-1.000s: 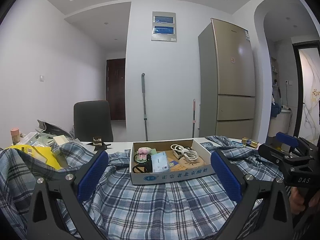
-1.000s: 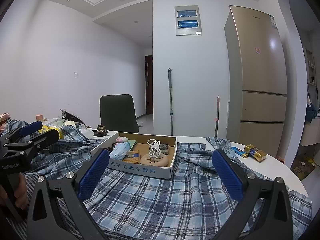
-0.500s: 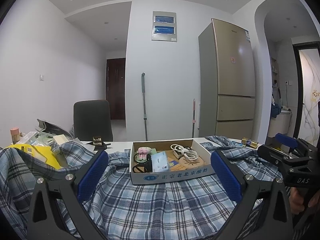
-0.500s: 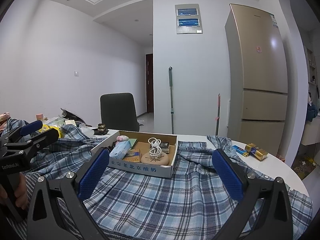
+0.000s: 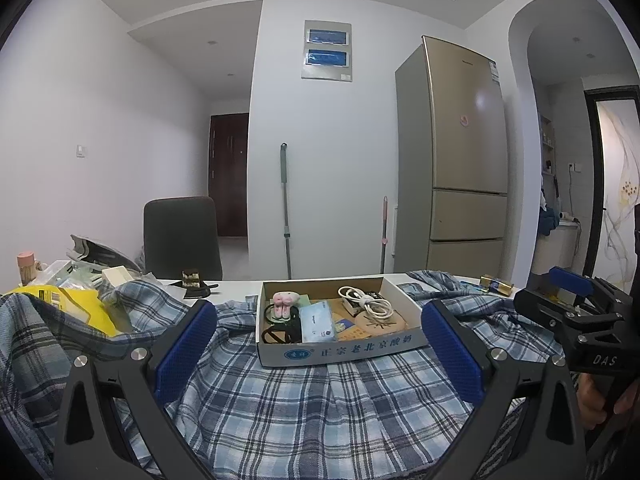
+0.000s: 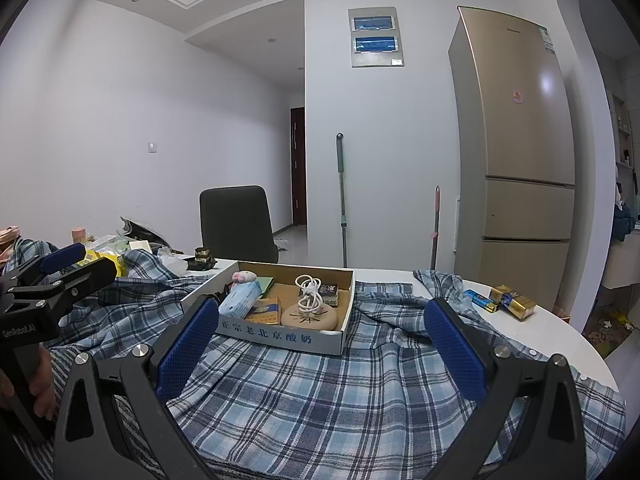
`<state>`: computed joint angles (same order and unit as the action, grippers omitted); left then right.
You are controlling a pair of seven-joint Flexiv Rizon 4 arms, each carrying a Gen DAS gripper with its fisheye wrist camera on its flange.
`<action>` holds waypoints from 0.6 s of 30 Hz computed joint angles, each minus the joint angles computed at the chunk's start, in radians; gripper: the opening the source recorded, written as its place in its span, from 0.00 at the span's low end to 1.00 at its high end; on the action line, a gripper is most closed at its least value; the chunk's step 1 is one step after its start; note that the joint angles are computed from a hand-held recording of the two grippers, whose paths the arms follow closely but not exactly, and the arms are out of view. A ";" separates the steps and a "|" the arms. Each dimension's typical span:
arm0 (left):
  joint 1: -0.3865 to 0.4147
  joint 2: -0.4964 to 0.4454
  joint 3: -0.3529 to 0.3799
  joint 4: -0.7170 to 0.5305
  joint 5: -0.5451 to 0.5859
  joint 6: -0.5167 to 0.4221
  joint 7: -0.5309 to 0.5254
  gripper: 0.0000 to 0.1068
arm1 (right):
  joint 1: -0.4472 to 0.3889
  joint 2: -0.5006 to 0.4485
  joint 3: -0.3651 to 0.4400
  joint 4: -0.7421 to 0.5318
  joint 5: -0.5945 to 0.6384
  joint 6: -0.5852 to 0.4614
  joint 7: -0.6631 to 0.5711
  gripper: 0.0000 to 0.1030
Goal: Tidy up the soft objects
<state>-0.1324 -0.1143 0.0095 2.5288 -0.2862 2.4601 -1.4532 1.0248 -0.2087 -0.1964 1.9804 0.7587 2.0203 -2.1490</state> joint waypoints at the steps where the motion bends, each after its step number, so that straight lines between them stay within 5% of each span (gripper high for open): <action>1: 0.002 0.000 0.000 -0.001 0.005 0.000 -0.004 0.96 | -0.003 0.000 0.003 0.000 -0.002 0.001 0.001 1.00; 18: 0.007 0.008 0.002 0.004 0.011 -0.004 -0.012 0.96 | 0.009 0.000 -0.012 0.002 -0.003 -0.003 0.004 1.00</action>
